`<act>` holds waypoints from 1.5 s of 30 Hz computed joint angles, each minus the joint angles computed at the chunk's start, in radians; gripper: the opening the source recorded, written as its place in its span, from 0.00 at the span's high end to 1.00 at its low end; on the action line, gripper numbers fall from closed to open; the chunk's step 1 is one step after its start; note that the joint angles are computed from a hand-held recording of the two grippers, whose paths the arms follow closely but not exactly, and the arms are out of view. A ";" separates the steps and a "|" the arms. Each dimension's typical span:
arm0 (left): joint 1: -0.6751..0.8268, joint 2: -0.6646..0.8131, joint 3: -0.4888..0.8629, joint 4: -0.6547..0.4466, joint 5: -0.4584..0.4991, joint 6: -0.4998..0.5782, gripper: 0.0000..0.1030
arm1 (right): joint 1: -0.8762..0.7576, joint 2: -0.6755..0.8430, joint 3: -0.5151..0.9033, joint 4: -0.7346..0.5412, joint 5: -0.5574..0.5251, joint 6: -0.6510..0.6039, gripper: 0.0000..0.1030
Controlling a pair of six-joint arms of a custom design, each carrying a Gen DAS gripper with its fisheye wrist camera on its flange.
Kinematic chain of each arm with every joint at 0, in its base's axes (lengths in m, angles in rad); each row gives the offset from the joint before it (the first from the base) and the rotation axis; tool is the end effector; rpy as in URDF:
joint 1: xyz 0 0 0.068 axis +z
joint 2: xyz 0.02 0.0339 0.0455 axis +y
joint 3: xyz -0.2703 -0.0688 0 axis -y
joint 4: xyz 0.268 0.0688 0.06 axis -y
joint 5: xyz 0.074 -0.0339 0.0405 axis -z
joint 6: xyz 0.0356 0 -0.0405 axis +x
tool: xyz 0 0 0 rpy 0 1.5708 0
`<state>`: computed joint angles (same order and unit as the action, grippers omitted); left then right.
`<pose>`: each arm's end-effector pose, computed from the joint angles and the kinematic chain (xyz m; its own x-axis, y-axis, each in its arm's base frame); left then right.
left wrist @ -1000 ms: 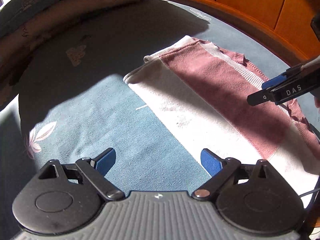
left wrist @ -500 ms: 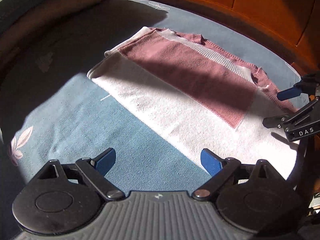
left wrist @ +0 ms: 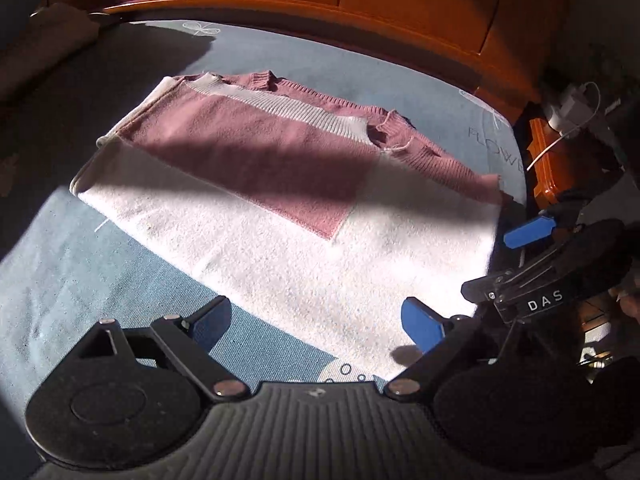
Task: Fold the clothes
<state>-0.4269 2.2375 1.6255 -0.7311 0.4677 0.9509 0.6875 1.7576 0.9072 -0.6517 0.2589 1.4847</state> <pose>0.4165 -0.2071 0.1180 -0.1389 0.8614 -0.4886 0.9903 0.1192 -0.0714 0.2373 0.1830 0.1091 -0.6640 0.7010 -0.2604 0.7166 0.6960 0.0464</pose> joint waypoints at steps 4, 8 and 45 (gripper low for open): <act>-0.047 -0.058 -0.171 0.072 -0.003 0.067 0.11 | 0.019 -0.022 -0.021 -0.056 -0.029 0.041 0.23; -0.092 -0.079 -0.296 0.130 0.004 0.075 0.11 | 0.033 -0.070 -0.111 -0.031 -0.065 0.070 0.22; 0.271 -0.552 0.110 0.061 -0.361 -0.714 0.03 | -0.102 -0.020 0.955 -0.653 0.147 -0.515 0.17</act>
<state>-0.1561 1.6851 1.7351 -0.6704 0.1070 0.2371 0.5857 1.7377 1.8622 -1.3046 0.4062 0.9695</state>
